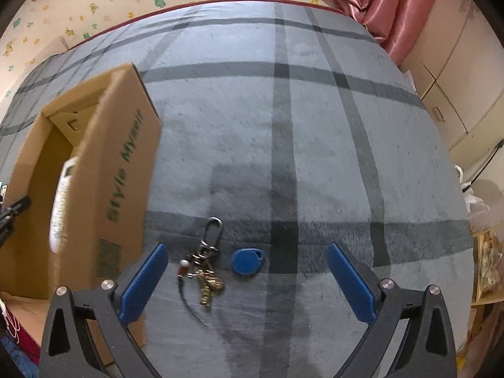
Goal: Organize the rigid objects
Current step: 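Move the right gripper back to the blue key fob beside the box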
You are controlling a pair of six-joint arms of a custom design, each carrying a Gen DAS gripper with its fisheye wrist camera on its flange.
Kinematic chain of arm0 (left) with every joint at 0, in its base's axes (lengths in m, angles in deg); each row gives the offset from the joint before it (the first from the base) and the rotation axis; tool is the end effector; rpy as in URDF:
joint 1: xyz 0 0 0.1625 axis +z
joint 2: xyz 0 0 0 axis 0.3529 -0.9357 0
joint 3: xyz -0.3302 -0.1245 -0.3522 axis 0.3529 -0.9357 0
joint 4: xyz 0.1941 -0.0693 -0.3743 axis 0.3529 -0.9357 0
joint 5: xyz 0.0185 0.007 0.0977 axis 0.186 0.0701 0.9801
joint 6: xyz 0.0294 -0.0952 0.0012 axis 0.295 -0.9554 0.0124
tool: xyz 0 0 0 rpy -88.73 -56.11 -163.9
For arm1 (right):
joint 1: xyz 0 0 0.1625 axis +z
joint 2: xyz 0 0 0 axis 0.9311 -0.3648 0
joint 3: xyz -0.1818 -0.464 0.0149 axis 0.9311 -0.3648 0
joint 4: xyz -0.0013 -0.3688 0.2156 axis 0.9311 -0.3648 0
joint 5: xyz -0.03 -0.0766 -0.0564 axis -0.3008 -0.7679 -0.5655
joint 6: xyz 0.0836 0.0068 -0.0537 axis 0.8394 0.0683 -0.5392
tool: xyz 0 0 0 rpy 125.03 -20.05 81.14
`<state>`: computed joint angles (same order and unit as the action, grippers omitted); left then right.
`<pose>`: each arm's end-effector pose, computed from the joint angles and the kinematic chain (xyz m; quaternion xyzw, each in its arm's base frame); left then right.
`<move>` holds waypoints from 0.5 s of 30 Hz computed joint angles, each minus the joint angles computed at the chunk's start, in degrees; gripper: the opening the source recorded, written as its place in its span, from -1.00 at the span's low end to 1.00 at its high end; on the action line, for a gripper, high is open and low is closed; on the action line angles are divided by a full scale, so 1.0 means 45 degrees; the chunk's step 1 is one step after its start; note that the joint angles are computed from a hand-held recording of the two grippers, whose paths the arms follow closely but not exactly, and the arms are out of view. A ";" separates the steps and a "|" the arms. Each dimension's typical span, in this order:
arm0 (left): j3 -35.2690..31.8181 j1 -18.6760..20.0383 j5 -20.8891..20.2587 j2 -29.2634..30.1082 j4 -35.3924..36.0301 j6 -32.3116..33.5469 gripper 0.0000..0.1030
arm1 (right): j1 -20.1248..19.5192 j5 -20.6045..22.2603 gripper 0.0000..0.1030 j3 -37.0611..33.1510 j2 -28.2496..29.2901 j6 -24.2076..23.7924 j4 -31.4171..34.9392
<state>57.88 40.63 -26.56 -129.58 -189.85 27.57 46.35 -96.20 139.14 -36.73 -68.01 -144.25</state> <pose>-0.0259 -0.5043 0.3474 0.0745 0.8632 -0.2151 0.4506 0.3226 -0.5500 0.0359 0.1425 -0.9042 0.1563 0.3710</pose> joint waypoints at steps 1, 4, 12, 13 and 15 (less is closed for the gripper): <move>0.0002 -0.0005 0.0009 0.0001 0.0005 -0.0001 -0.68 | -0.0067 0.0011 0.99 0.0056 0.0010 0.0016 -0.0036; 0.0004 0.0000 0.0005 -0.0004 0.0001 0.0004 -0.68 | -0.0302 0.0116 0.99 0.0246 0.0082 -0.0007 -0.0265; 0.0042 -0.0022 0.0025 -0.0010 0.0025 -0.0051 -0.68 | -0.0785 0.0108 0.99 0.0502 0.0303 -0.0054 -0.0594; 0.0038 -0.0020 0.0030 -0.0002 0.0017 -0.0041 -0.68 | -0.0832 0.0028 0.99 0.0529 0.0361 -0.0125 -0.0711; 0.0041 -0.0018 0.0029 0.0002 0.0010 -0.0031 -0.68 | -0.0917 -0.0018 0.99 0.0547 0.0436 -0.0182 -0.0767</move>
